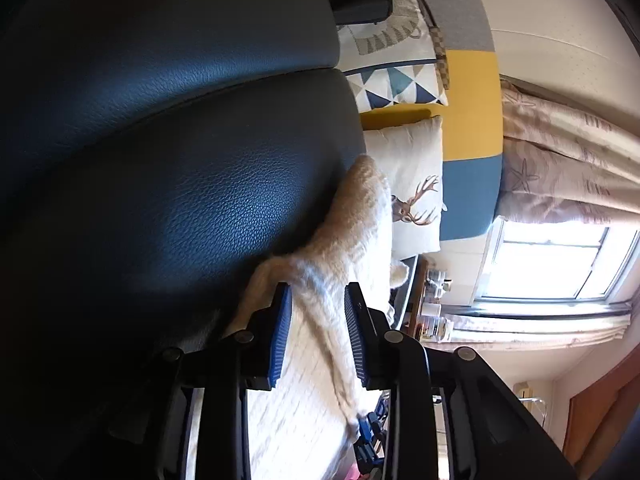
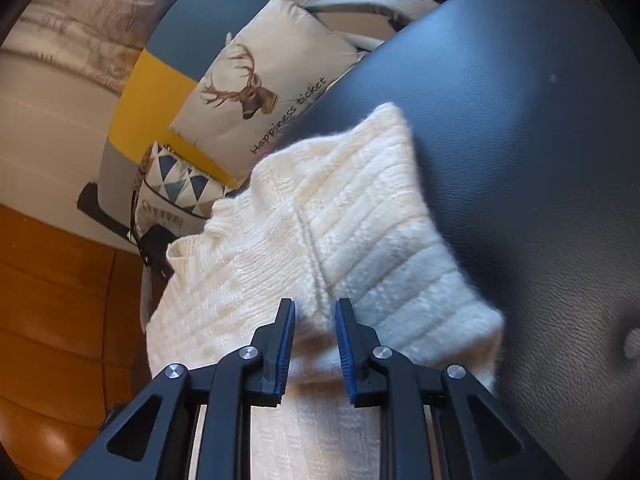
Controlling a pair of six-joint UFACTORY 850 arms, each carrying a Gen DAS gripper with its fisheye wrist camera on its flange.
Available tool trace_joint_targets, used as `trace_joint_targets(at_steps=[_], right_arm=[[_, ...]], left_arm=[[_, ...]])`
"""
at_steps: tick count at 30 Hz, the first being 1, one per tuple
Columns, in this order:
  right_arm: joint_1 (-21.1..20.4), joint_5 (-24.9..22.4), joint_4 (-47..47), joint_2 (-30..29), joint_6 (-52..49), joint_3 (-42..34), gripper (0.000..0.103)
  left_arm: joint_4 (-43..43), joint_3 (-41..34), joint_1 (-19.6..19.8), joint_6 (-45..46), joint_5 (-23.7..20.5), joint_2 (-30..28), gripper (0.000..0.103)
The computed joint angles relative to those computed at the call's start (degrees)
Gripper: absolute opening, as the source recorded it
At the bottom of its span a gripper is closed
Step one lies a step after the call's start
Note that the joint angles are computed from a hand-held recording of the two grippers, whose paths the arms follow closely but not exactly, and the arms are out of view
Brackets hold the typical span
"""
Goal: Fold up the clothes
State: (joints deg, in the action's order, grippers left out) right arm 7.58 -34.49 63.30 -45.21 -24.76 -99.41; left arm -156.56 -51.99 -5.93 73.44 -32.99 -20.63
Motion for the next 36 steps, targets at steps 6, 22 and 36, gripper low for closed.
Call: trace_joint_targets(at_steps=[6, 22, 36], right_arm=[[1.15, 5.02, -1.18, 4.73, -1.34, 5.75, 0.025], [5.01, 10.65, -4.42, 4.59, -6.29, 4.28, 0.026], [5.60, 11.17, -10.89, 0.09, -2.24, -1.96, 0.026]], left_arm=[[1.16, 1.12, 0.70, -3.07, -4.84, 0.54, 0.037], [-6.79, -6.90, -1.17, 1.25, 0.06, -5.62, 0.018], [-7.11, -1.60, -0.77, 3.00, -6.18, -4.56, 0.010]])
